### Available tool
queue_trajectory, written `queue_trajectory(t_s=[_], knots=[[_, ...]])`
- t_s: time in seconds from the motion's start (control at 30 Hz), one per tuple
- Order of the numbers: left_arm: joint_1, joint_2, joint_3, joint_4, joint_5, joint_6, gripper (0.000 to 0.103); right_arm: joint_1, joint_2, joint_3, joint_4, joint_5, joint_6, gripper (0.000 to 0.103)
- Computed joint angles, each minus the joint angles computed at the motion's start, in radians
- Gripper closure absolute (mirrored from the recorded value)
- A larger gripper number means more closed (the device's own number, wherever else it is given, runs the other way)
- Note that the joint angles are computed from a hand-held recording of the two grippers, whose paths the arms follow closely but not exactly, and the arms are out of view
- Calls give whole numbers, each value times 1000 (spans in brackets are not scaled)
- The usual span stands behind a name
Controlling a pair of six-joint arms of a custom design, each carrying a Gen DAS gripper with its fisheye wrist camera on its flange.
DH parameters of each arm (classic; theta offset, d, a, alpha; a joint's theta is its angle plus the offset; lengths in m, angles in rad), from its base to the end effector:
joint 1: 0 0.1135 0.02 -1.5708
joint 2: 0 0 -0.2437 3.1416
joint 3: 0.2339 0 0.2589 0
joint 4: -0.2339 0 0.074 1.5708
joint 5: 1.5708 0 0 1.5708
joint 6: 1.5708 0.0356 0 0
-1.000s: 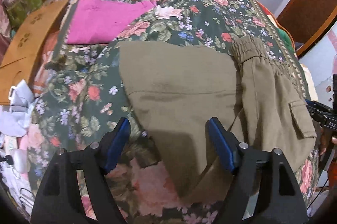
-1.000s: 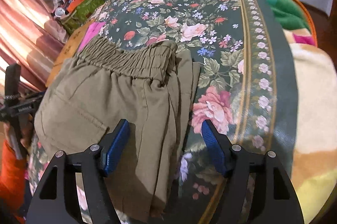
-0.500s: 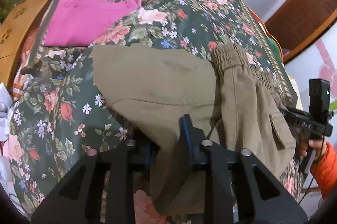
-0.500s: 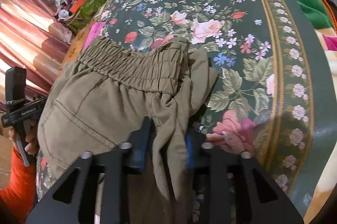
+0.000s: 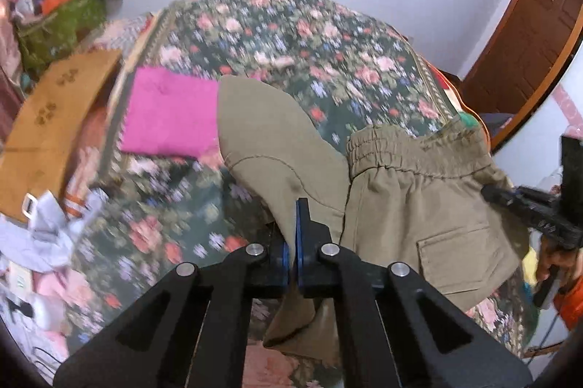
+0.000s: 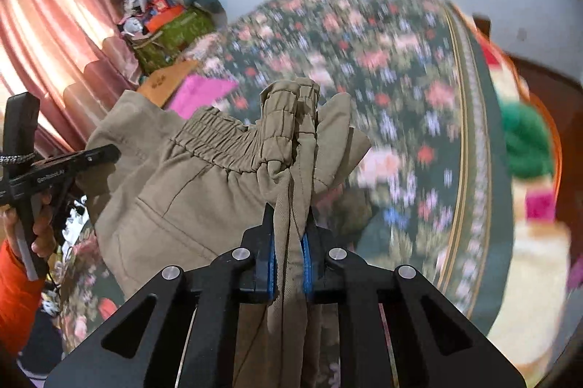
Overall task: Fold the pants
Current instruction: 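Lift the folded pants with both grippers and carry them across the quilt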
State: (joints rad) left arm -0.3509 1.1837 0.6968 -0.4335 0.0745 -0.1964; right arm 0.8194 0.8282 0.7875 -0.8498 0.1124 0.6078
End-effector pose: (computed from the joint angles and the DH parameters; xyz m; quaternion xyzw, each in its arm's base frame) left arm 0.2291 -0.0867 0.1872 0.0849 0.9432 -0.1203 0.2979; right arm 0.1245 0.1274 0.2577 -0.0808 0.9379 0.1780 0.2865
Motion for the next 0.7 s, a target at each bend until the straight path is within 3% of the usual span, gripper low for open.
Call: queue_trajectory(t_s=[0.17,0.37,0.7], knots=[[65,-33,76,-44,-3,48,100,-11,139,170,29,46,-87,93],[158,38,209,-59,-18,129,100,-42,292,296,105,43,-146,93],[294,300,384,29,-56,219,100,-60,635,514,242,43,-205,93]])
